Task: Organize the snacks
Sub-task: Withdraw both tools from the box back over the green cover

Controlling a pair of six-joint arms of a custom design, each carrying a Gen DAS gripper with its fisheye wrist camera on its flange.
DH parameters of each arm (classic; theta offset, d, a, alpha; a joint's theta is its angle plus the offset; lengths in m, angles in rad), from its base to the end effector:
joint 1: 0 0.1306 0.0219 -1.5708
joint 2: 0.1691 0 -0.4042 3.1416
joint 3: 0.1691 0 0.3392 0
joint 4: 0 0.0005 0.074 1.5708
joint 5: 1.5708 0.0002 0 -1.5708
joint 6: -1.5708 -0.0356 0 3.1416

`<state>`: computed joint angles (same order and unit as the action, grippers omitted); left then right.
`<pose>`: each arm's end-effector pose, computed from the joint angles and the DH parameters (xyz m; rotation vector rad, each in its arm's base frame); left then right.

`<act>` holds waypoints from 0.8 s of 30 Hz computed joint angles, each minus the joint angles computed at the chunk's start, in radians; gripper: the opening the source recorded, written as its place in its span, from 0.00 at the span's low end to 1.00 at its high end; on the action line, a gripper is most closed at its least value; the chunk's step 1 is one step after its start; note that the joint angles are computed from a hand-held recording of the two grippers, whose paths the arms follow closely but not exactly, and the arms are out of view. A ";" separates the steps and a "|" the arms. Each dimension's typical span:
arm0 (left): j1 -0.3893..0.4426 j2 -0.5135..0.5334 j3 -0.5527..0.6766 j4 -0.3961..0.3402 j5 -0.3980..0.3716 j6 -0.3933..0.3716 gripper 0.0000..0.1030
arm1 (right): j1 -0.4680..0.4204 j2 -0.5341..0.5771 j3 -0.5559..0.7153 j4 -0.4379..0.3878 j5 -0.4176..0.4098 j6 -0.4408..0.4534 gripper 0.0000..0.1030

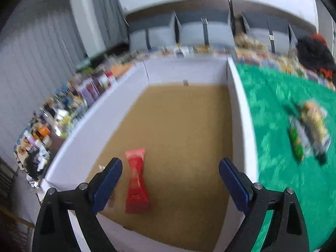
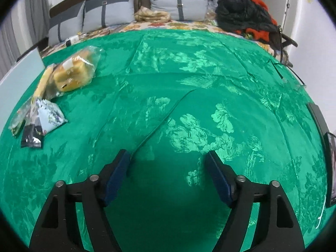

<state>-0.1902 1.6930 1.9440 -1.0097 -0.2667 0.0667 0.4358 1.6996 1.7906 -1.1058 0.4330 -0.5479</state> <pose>0.5369 -0.0943 0.5273 0.0096 2.3031 0.1792 0.4909 0.2115 0.4574 0.2910 2.4393 -0.1449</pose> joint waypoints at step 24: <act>-0.315 0.207 0.076 -0.084 0.112 0.144 1.00 | -0.011 0.002 -0.012 0.009 -0.014 0.013 0.88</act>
<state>-0.5049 1.8998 2.0200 -1.0938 -0.1550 0.2104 0.4252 1.7012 1.7789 -1.0969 0.4191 -0.5351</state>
